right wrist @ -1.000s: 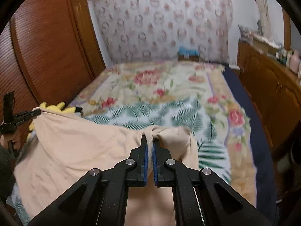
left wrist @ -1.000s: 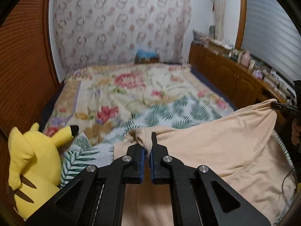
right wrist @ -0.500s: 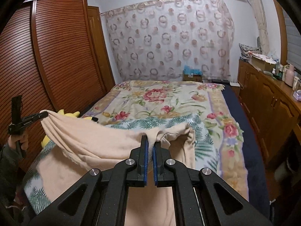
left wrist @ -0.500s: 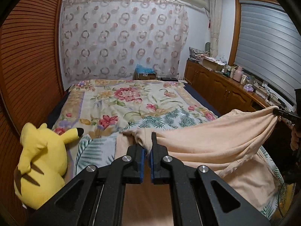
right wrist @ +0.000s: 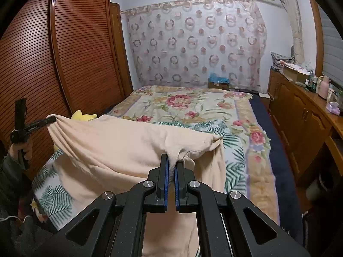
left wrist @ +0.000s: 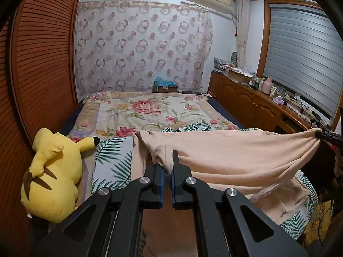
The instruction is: Fold small clothes
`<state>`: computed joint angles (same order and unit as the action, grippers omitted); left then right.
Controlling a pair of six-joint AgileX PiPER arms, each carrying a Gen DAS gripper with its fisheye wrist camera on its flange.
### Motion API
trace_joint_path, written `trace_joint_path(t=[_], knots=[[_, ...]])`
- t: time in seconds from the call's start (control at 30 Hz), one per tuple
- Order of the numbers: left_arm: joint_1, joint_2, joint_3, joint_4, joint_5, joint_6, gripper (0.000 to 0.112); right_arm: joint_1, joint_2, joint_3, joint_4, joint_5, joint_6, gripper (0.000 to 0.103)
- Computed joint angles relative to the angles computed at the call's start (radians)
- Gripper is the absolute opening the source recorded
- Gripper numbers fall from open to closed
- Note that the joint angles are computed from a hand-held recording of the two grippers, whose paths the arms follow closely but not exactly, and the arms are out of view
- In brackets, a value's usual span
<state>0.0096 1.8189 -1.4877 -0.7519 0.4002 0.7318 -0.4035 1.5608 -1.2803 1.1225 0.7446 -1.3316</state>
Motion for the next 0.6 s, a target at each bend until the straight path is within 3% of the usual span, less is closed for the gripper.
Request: trace_joint_path(t=[0.1,0.3,0.47,0.53,0.6], knots=[[0.007,-0.042,0.064,-0.032,-0.003,0.046,0.005,-0.019,-0.047,0.062,0.006,0.017,-0.018,0.004],[-0.008,-0.035,0.142,0.063,-0.026,-0.019,0.005,-0.005,-0.055,0.126,-0.060,0.019,0.021,0.004],[-0.024,-0.036,0.216,0.103,-0.062,-0.054,0.006,0.054,-0.022,0.097,-0.204,-0.047,0.193,0.004],[-0.033,-0.039,0.226,0.165,-0.066,-0.121,0.013,0.075,-0.025,0.081,-0.237,-0.066,0.230,0.006],[-0.033,-0.051,0.247,0.131,-0.074,-0.095,0.027,0.078,-0.037,0.079,-0.248,-0.080,0.234,0.008]])
